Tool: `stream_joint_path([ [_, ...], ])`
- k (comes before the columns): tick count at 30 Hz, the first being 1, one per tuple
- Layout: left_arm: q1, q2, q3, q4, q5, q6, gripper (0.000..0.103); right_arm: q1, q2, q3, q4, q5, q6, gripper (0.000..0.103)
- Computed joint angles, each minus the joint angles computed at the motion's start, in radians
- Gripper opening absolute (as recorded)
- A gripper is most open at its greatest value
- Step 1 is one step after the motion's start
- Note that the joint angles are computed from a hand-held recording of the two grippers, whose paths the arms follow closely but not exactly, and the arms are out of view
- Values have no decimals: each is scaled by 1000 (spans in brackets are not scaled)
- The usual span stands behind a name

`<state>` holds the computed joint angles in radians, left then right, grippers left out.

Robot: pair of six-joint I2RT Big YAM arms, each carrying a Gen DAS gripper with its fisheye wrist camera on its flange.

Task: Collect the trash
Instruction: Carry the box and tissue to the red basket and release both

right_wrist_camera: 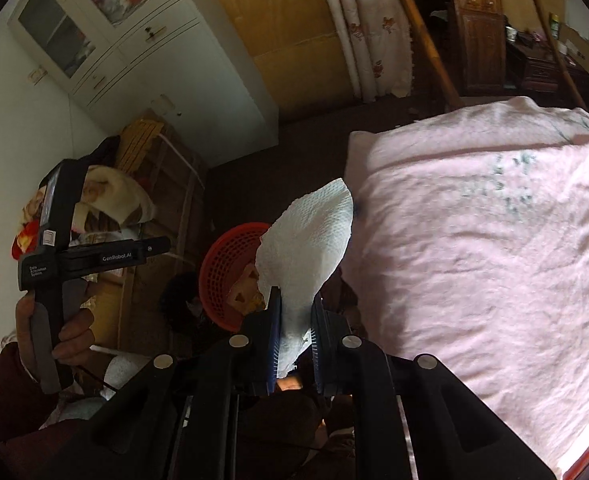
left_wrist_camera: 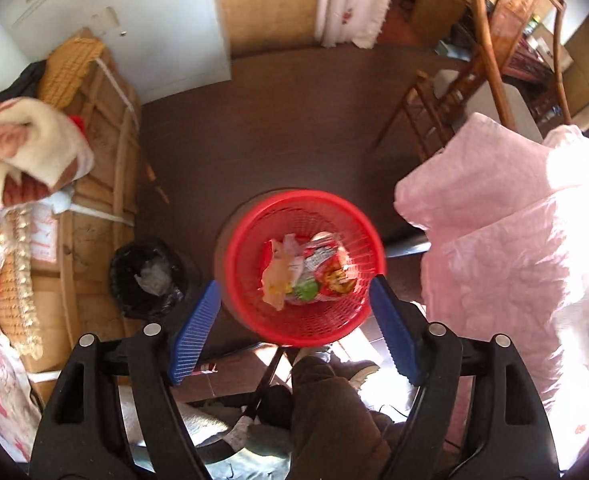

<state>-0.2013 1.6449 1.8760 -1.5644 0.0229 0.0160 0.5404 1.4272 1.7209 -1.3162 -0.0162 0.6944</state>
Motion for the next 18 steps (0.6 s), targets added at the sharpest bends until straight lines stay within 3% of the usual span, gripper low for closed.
stream_joint_path([
  [6, 60, -58, -48, -13, -31, -7, 76, 21, 134, 101, 9, -98, -91, 14],
  [15, 131, -99, -101, -18, -56, -10, 78, 51, 336, 297, -36, -152, -197, 17],
  [17, 141, -102, -108, -17, -56, -7, 79, 55, 388, 348, -54, -157, -223, 26],
  [18, 144, -103, -110, -16, -59, -5, 79, 57, 412, 371, -67, -152, -232, 41],
])
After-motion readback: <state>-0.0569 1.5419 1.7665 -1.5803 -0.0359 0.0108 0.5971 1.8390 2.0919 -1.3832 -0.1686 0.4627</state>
